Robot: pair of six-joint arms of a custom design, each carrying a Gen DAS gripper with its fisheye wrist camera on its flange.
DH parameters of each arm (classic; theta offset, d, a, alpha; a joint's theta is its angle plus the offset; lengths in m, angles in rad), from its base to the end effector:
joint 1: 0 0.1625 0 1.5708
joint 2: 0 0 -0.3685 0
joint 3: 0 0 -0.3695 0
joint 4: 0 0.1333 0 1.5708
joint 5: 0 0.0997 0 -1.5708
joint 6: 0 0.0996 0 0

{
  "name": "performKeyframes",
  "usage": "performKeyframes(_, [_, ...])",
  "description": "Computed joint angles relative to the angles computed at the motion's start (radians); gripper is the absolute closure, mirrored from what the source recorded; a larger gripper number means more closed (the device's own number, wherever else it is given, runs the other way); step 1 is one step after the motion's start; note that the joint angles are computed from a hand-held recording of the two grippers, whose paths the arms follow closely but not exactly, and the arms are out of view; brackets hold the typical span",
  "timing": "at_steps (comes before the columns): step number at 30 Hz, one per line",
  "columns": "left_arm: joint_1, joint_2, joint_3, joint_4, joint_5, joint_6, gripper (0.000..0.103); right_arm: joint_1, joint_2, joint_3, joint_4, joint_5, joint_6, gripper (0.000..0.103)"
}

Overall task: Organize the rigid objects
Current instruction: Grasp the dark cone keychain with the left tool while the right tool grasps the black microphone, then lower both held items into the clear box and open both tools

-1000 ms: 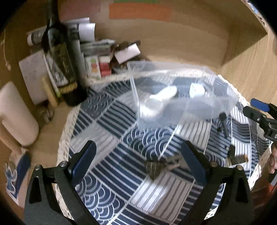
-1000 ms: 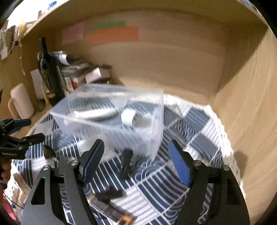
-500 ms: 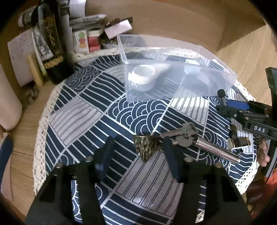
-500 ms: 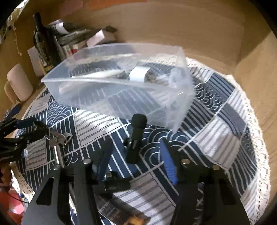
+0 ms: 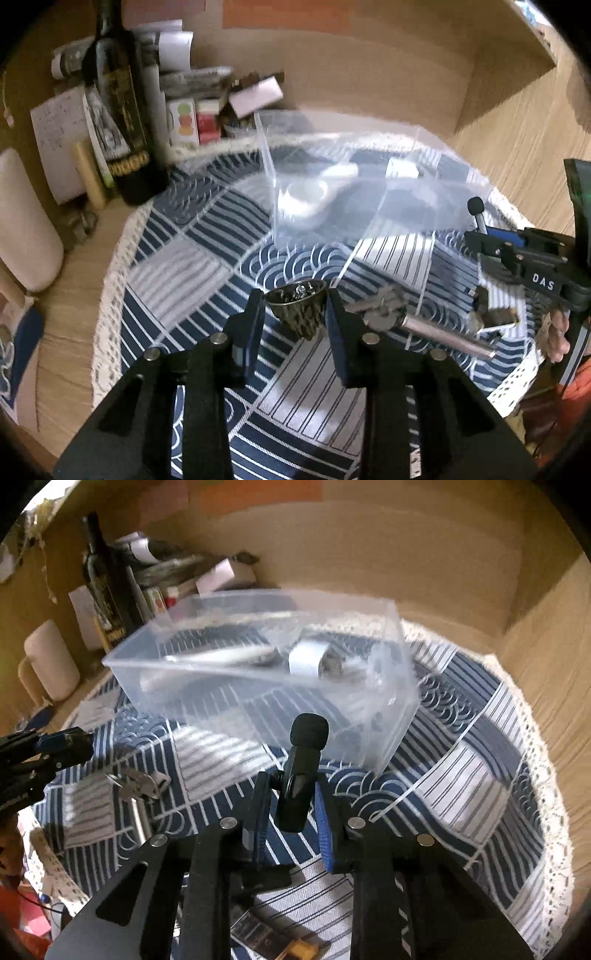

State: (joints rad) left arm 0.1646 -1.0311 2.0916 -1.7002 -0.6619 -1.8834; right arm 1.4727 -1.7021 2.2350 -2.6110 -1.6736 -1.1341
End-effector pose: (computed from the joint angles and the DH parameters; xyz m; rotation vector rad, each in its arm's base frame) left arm -0.3404 -0.2713 0.0397 0.0044 2.1178 -1.0785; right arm 0.0828 -0.4154 0.3019 1.3171 -2.3844 0.4953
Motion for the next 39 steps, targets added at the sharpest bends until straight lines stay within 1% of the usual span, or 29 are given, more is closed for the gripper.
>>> performKeyframes(2, [-0.008, -0.004, -0.023, 0.044, 0.022, -0.016, 0.07, -0.001, -0.028, 0.002, 0.005, 0.044, -0.007, 0.082])
performKeyframes(4, [-0.011, -0.005, -0.047, 0.083, 0.049, -0.024, 0.07, 0.007, -0.041, -0.002, 0.009, 0.071, -0.005, 0.082])
performKeyframes(7, [-0.007, -0.002, -0.091, 0.142, 0.095, -0.029, 0.07, 0.017, -0.056, -0.019, 0.025, 0.116, 0.0, 0.082])
performKeyframes(10, [0.004, -0.001, -0.125, 0.178, 0.138, -0.022, 0.07, 0.032, -0.061, -0.03, 0.016, 0.154, 0.008, 0.082])
performKeyframes(12, [0.012, -0.001, -0.147, 0.187, 0.168, -0.009, 0.07, 0.045, -0.056, -0.037, -0.001, 0.172, 0.015, 0.082])
performKeyframes(15, [0.023, 0.008, -0.193, 0.236, 0.207, -0.011, 0.07, 0.065, -0.04, -0.042, -0.051, 0.189, 0.022, 0.082])
performKeyframes(20, [0.057, 0.024, -0.245, 0.263, 0.26, 0.01, 0.07, 0.09, 0.008, -0.072, -0.105, 0.204, 0.039, 0.082])
performKeyframes(23, [0.084, 0.034, -0.258, 0.214, 0.276, 0.065, 0.07, 0.104, 0.059, -0.101, -0.128, 0.188, 0.052, 0.082])
performKeyframes(28, [0.151, 0.055, -0.246, -0.005, 0.278, 0.264, 0.07, 0.12, 0.139, -0.14, -0.15, 0.135, 0.078, 0.082])
performKeyframes(33, [0.221, 0.1, -0.248, -0.19, 0.243, 0.431, 0.07, 0.121, 0.21, -0.166, -0.173, 0.077, 0.086, 0.082])
performKeyframes(39, [0.28, 0.157, -0.269, -0.304, 0.198, 0.55, 0.07, 0.117, 0.277, -0.191, -0.178, 0.012, 0.081, 0.082])
